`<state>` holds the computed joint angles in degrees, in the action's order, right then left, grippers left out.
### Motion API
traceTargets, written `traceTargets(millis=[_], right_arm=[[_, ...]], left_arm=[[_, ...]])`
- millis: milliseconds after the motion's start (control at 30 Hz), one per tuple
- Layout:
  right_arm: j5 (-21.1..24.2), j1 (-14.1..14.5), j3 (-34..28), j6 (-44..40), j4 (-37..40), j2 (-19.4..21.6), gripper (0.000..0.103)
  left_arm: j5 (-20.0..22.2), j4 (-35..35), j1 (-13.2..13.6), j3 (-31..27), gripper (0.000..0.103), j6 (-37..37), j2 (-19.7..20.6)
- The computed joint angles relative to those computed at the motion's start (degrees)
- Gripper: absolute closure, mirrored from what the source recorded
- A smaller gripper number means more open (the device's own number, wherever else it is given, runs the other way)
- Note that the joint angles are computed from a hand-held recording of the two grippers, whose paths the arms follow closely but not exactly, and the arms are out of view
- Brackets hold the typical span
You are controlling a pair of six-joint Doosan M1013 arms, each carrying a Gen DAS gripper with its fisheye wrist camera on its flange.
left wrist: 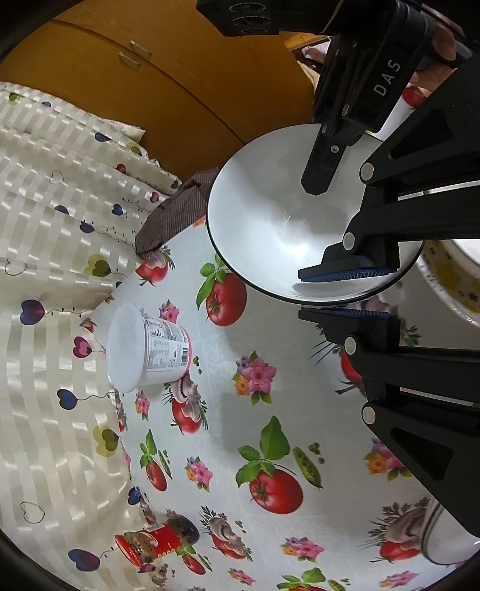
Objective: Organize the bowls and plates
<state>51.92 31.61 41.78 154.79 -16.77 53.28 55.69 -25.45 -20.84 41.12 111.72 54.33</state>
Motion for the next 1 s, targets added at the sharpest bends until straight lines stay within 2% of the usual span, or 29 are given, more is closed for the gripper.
traceTargets(millis=[667, 867, 1000], right_arm=[[-4.93, 3.18, 9.18, 6.23, -3.2, -5.43, 0.086], [-6.06, 3.89, 10.57, 7.78, -4.3, -6.33, 0.086], [-5.06, 4.08, 9.75, 9.0, -5.17, -5.86, 0.086]], left_arm=[[-5.15, -4.4, 0.75, 13.81, 0.089, 5.87, -7.87], [-6.31, -4.17, 0.71, 15.72, 0.089, 5.68, -9.07], [-6.85, -3.23, 0.55, 15.89, 0.089, 3.99, -9.02]])
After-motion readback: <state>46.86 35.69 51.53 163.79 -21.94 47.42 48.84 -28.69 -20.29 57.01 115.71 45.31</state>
